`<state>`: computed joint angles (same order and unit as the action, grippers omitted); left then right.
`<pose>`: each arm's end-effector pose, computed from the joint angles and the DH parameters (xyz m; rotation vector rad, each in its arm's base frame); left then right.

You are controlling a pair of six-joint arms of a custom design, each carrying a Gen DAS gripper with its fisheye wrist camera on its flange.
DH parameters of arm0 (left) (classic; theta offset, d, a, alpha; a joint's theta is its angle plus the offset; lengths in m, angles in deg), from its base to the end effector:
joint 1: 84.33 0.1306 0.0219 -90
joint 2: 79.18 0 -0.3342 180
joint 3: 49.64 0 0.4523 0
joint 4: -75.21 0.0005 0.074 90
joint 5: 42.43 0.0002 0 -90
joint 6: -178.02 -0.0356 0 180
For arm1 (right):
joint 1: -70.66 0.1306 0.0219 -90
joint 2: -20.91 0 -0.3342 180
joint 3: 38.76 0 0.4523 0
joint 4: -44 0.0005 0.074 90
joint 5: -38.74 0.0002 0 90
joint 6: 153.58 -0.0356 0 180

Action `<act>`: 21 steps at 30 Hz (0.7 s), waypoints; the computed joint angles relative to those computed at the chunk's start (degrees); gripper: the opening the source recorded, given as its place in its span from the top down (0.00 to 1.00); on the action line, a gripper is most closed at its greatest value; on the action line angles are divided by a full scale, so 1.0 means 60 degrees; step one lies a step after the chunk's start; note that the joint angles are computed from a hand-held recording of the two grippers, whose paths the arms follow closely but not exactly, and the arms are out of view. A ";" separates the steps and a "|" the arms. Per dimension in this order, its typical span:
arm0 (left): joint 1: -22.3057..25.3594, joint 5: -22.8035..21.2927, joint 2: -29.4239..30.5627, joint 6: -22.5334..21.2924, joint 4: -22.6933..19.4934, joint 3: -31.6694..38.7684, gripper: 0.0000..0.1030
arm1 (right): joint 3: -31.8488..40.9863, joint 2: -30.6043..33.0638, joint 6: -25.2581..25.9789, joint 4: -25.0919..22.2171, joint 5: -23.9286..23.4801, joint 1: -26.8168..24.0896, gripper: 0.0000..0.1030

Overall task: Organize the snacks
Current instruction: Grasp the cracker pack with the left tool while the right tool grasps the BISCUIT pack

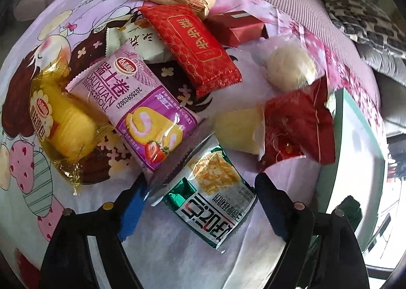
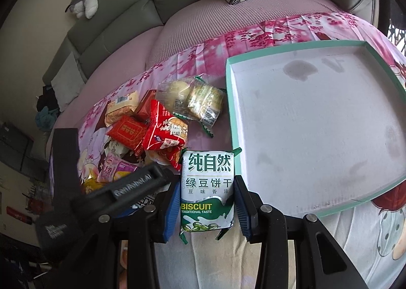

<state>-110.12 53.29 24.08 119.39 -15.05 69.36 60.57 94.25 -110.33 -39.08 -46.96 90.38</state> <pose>0.5051 -0.2486 0.4731 -0.1230 2.9324 -0.3196 0.3701 0.1293 0.5569 0.6358 2.5219 0.3393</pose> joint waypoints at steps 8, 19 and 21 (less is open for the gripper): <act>0.0324 0.0722 -0.0542 0.0038 0.0005 -0.0756 0.19 | -0.0088 -0.0076 -0.0129 -0.0020 -0.0163 -0.0153 0.59; -0.0197 -0.0970 0.0218 -0.0239 -0.0385 0.0092 0.31 | 0.0044 0.0119 -0.0035 -0.0184 -0.0144 -0.0034 0.59; -0.0364 -0.1428 0.0275 -0.0339 -0.0322 0.0192 0.47 | 0.0044 0.0126 -0.0030 -0.0196 -0.0151 -0.0035 0.59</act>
